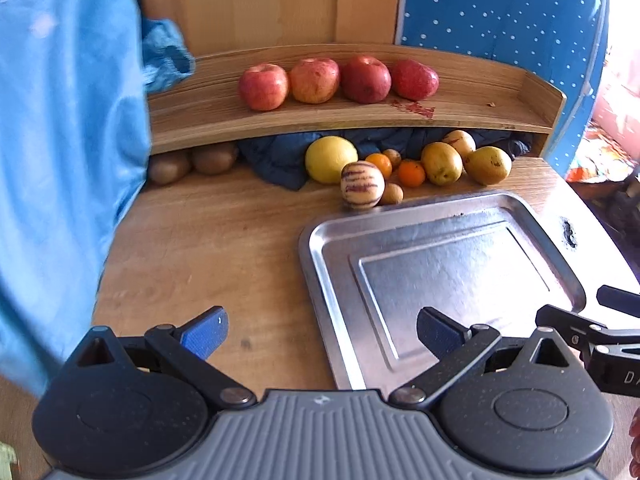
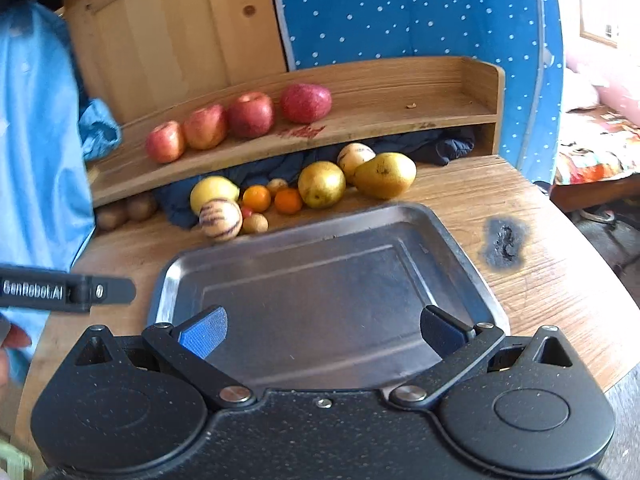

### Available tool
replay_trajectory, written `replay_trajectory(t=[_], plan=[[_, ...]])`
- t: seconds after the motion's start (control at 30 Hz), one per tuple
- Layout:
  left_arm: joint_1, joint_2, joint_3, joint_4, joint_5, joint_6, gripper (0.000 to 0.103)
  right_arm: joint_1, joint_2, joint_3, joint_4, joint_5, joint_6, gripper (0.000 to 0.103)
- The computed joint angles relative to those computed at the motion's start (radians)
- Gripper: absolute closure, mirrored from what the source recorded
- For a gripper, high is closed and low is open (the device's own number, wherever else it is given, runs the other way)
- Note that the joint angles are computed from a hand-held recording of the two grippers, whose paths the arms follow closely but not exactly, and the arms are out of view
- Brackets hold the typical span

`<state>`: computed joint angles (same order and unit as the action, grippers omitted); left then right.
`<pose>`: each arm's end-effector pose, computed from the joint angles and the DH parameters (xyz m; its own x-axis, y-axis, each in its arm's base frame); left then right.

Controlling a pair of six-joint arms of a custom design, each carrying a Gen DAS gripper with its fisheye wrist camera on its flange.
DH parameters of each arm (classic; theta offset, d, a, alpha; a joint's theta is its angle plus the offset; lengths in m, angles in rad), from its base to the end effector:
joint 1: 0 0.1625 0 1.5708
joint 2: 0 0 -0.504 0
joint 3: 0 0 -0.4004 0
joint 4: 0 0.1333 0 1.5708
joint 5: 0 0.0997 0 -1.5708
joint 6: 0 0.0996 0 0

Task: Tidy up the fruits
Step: 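Grasp the yellow grapefruit with the left tool while the right tool grasps the striped melon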

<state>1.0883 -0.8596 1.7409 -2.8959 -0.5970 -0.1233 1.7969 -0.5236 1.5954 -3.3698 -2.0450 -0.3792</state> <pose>-0.1327 -0.7182 0.2276 -0.7093 -0.1517 -0.6884 0.3344 0.7873 -0.5180 0.2563 -0.7224 0.0630 -0.8066 -0.1800 0.5630 -0.5017 0.7120 -0.4913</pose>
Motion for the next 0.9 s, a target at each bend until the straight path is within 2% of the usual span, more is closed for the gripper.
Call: replay_trajectory(t=[0.2,0.27,0.37,0.47,0.57,0.67,0.9], plan=[[0.080,0.020,-0.144,0.014,-0.141,0.230,0.001,0.047,0.083,-0.056,-0.043,-0.099,0.080,0.000],[0.106,0.028,-0.195,0.044,-0.181,0.281,0.001,0.061,0.102,-0.083,-0.032,-0.121,0.071,0.000],[0.141,0.044,-0.274,0.088,-0.233,0.329,0.001,0.076,0.138,-0.146,-0.019,-0.138,0.013,0.000],[0.169,0.064,-0.355,0.133,-0.280,0.324,0.001,0.082,0.179,-0.234,0.033,-0.140,-0.053,0.001],[0.194,0.092,-0.435,0.186,-0.327,0.294,0.001,0.078,0.219,-0.324,0.090,-0.098,-0.125,0.001],[0.213,0.128,-0.517,0.251,-0.356,0.261,0.001,0.073,0.269,-0.419,0.131,-0.077,-0.208,0.007],[0.245,0.188,-0.659,0.411,-0.456,0.221,0.015,0.061,0.346,-0.577,0.238,-0.037,-0.242,0.019]])
